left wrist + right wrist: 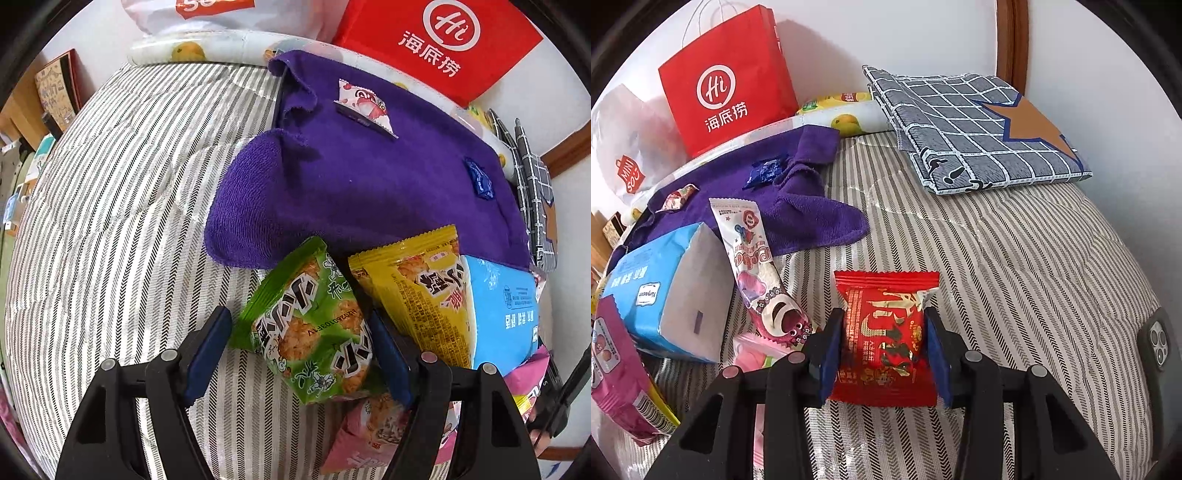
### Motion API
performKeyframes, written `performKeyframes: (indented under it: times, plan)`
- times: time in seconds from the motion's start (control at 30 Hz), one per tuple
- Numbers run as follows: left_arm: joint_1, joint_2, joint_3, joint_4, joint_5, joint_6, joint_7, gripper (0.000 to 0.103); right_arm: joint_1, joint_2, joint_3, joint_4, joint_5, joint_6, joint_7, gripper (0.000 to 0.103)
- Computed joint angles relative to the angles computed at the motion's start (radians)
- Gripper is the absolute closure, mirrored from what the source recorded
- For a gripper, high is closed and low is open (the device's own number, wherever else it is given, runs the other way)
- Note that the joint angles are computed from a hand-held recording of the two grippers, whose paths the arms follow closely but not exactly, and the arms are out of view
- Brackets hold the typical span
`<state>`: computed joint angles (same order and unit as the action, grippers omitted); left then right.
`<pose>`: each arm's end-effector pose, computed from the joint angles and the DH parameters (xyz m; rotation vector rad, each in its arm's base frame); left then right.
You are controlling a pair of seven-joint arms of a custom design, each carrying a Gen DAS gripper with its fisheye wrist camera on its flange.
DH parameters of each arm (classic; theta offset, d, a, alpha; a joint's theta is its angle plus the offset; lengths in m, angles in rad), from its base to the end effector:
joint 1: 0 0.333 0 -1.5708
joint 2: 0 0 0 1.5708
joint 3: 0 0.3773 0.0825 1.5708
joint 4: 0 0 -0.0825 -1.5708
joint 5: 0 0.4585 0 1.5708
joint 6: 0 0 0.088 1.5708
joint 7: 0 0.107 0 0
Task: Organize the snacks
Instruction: 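Grasp the green chip bag with the left tool while the right tool holds the red snack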
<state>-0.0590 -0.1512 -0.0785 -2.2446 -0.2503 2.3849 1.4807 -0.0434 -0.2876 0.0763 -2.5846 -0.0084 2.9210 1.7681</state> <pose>0.5725 -0.0829 0.4838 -2.2789 2.0431 -0.5291 0.5034 0.0178 0.4396 -1.7028 1.9854 -0.5510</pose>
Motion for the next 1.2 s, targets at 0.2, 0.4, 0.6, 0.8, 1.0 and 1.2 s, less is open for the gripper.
performKeyframes:
  times: [0.2,0.4,0.6,0.8,1.0,1.2]
  plan:
    - [-0.003,-0.030,0.012,-0.022,-0.040,0.014,0.039,0.045,-0.001,-0.001,0.002,0.001,-0.004,-0.003,0.006,0.061]
    - [-0.002,-0.066,0.024,-0.044,-0.038,0.044,0.030,0.047,0.000,-0.001,0.000,0.000,-0.004,-0.003,0.007,0.061]
    - [0.002,-0.110,0.034,-0.061,-0.013,0.065,0.017,0.047,-0.023,-0.008,0.022,0.001,-0.042,-0.013,0.024,0.064]
    - [-0.005,-0.157,0.050,-0.086,0.017,0.087,0.011,0.047,0.025,-0.064,-0.024,-0.025,0.031,-0.022,-0.005,0.064]
    - [-0.030,-0.207,0.067,-0.113,-0.004,0.109,0.027,0.047,-0.019,-0.158,0.033,-0.053,0.004,-0.040,0.020,0.064]
    - [-0.068,-0.263,0.089,-0.143,-0.045,0.110,0.063,0.047,0.006,-0.253,0.041,-0.087,0.025,-0.070,0.007,0.064]
